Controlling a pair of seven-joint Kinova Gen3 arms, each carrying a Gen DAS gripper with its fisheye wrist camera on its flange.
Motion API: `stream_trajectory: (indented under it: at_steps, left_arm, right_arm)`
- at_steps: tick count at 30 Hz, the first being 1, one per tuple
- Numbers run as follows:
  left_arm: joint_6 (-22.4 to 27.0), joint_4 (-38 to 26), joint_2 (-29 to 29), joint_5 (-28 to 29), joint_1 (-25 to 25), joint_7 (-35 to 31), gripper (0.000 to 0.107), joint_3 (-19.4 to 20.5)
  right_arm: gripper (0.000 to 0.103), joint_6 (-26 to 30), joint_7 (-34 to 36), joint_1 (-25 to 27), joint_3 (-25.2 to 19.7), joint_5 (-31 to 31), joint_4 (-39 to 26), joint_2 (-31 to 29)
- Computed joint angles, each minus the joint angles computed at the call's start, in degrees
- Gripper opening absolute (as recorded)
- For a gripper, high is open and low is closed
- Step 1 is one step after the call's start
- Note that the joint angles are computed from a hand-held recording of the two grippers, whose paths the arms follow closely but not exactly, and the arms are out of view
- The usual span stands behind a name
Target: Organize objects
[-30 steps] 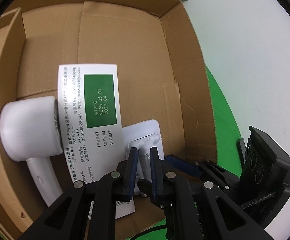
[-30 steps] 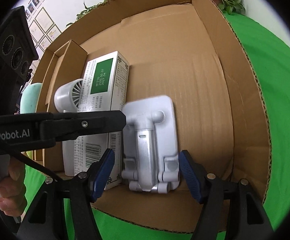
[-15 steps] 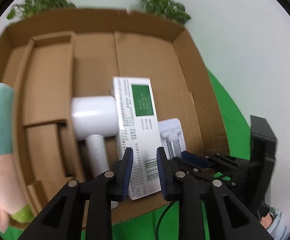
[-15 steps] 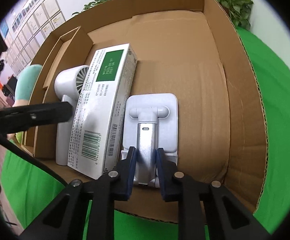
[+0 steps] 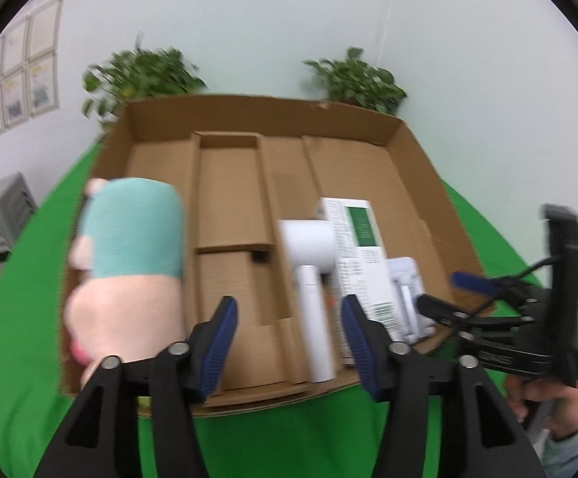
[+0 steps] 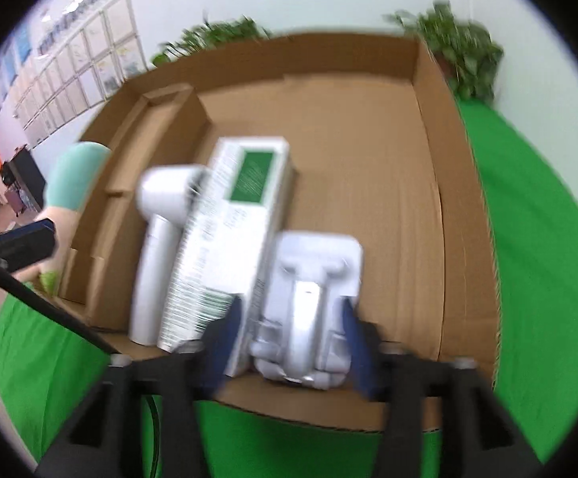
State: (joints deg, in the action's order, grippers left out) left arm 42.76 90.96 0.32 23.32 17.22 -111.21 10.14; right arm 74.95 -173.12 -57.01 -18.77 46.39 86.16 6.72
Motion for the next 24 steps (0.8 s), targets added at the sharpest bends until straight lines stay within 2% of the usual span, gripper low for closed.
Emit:
stream_trajectory:
  at_steps: [1,2,3,5,7,9,11,15,17,20,21,24]
  left_arm:
    - [-2.33,1.83,-1.26,-0.98,-0.76,1.10,0.065,0.80]
    - [-4.66,3.56,-2.50,-2.69,-2.24,3.13,0.073,2.66]
    - [-6.99,5.44,-3.91,-4.74,-4.55,5.46,0.082,5.31]
    - [-11.65,9.41,-6.70,-9.24,-9.26,10.12,0.092,10.62]
    - [-16.31,13.85,-9.28,-13.68,-14.29,14.78,0.097,15.93]
    - [-20.97,17.51,-10.29,-17.32,-19.19,19.44,0.098,21.24]
    - [-23.94,20.00,-10.31,-21.10,-23.94,24.10,0.098,26.55]
    - [-24.82,20.98,-9.73,-29.33,-33.03,33.42,0.098,37.16]
    - [-24.86,21.27,-9.43,-33.49,-37.56,38.08,0.099,42.47]
    - [-24.71,20.67,-8.88,-37.83,-44.81,45.07,0.103,50.42]
    - [-24.23,20.24,-7.96,-40.00,-46.08,47.40,0.103,52.33]
    - [-23.00,19.49,-6.37,-46.99,-46.02,53.83,0.103,54.18]
  right_arm:
    - [0.082,1.36,-1.24,-1.37,-0.52,2.33,-0.19,0.51]
    - [0.082,2.90,-2.93,-3.02,-1.02,4.62,-0.33,1.22]
    - [0.082,4.28,-4.57,-4.50,-1.23,6.31,-0.47,2.04]
    - [0.088,6.93,-7.52,-6.63,-1.86,9.67,-0.48,4.01]
    - [0.090,10.37,-11.61,-9.15,-2.51,13.48,0.13,6.49]
    - [0.091,11.31,-16.27,-13.16,0.40,14.15,1.86,7.18]
    - [0.092,12.02,-20.75,-14.81,1.80,14.53,2.53,7.87]
    - [0.094,15.70,-21.71,-16.02,1.98,16.06,1.60,10.28]
    - [0.102,15.12,-20.65,-15.97,2.39,15.87,1.26,10.32]
    - [0.103,14.82,-20.23,-16.00,2.81,15.34,1.03,10.49]
    - [0.103,14.58,-20.28,-15.96,2.92,15.30,1.15,10.39]
    - [0.103,14.03,-19.87,-15.53,3.15,14.51,0.97,10.44]
